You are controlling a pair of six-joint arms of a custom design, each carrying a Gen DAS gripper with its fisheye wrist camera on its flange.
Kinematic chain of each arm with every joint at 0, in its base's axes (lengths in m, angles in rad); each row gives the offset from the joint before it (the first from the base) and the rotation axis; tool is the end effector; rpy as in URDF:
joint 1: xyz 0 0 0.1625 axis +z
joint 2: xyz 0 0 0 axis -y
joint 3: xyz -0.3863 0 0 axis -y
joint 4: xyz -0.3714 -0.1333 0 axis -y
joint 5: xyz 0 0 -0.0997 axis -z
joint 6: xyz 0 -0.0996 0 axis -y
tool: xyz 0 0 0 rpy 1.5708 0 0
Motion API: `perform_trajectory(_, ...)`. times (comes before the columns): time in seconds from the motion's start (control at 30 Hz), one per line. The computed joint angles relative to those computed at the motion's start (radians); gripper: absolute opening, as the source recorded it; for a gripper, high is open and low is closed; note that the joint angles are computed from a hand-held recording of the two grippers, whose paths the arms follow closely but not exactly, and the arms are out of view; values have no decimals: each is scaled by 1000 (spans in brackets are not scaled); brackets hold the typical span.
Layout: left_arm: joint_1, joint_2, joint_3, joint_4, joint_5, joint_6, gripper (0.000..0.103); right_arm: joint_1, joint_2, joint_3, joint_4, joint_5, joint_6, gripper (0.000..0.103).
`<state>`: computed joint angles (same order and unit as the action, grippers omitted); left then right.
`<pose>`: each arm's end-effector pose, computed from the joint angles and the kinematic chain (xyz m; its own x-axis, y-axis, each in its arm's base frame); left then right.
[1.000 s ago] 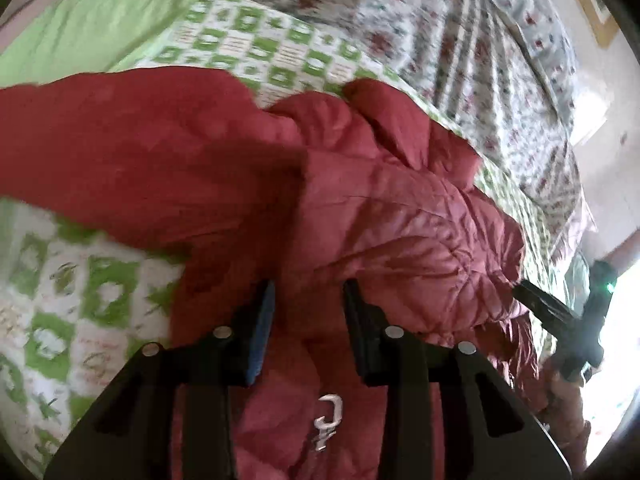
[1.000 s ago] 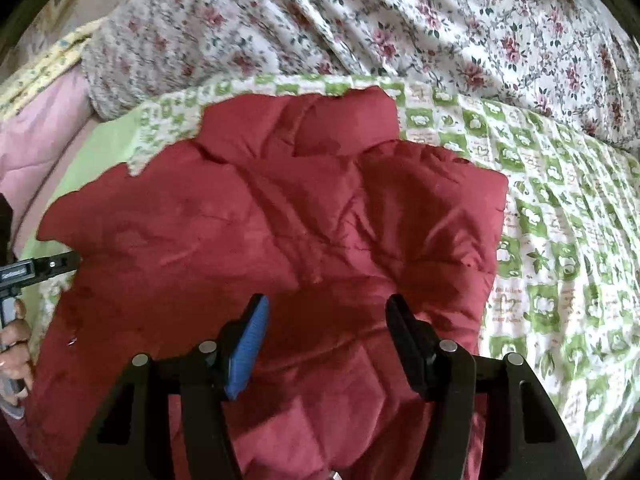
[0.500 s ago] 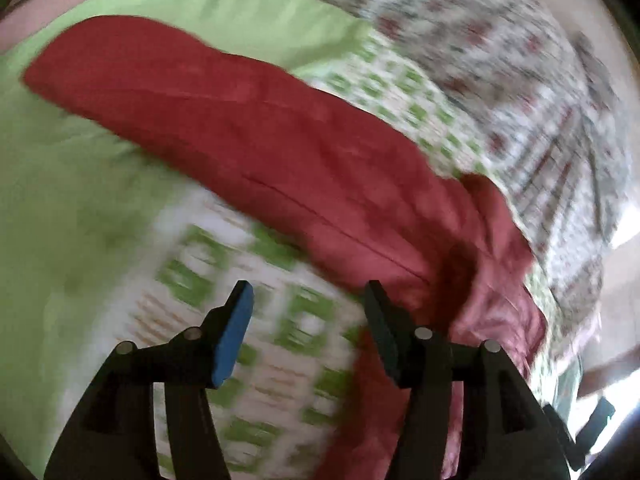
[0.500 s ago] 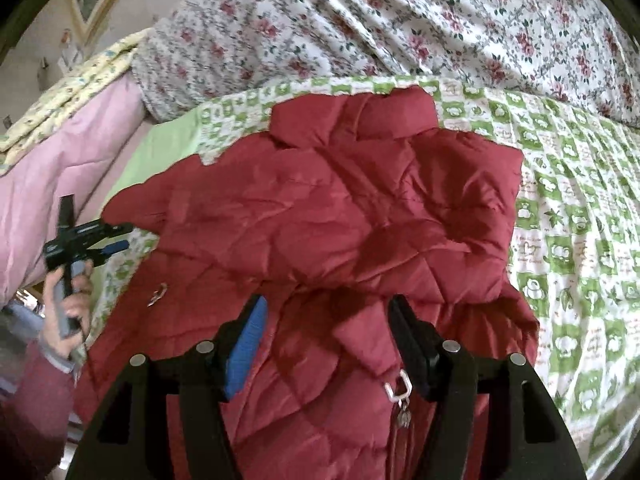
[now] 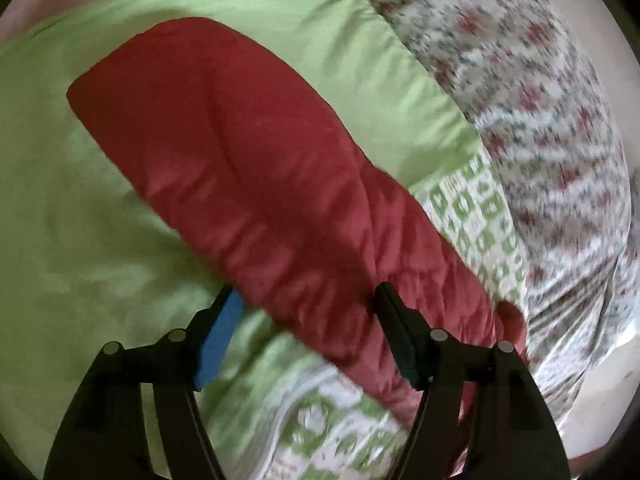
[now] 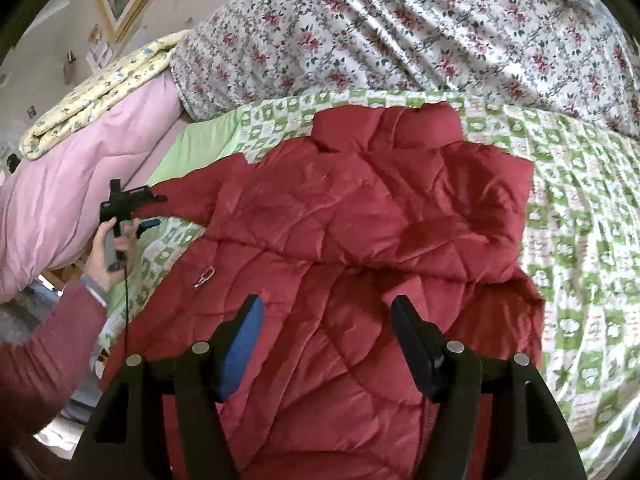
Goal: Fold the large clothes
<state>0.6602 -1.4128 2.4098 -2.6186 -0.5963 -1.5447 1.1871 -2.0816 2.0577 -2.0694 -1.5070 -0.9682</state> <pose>-0.1559 -0.3941 0.1813 -0.7984 -0.6014 0.0292 -0.3569 0.4336 -0.8274 0.0103 -0.3476 0.4720 -0.7985 -0.4670 0.3798 -0.5884 0.7389 -0.3284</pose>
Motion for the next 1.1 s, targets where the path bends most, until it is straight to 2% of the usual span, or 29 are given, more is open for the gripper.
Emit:
perform_trajectory(0.17,25,-13,16,-79,22,2,68,-10,-6,14,5,-4,3,68)
perform_trajectory(0.3,33,-10,-24,31,44,-29,67,-20,-8,19,4,-7,-1,68)
perform_trajectory(0.37,28,-4,-43,83,61,-37,43,-22,-9,20,6,-7,8,68)
perform_trajectory(0.4,24,2,-43,55,58,0,21,-23,-9,20,9,-5,10,68)
perform_trajectory(0.43,18,3,-43,40,58,17,15,-26,-13,18,18,3,6,68)
perform_trajectory(0.53,-32,4,-69,154,110,-21,10,-27,-24,25,20,14,-9,68)
perform_trajectory(0.67,-119,23,-116,292,167,-49,9,-30,-24,23,24,19,-10,68)
perform_trajectory(0.73,-158,47,-141,317,186,-33,9,-35,-24,21,25,27,-9,68)
perform_trajectory(0.93,-241,209,-208,54,169,242,9,-69,-14,3,43,58,-3,68)
perform_trajectory(1.1,-285,370,-295,-96,122,415,8,-86,9,-22,61,85,31,68)
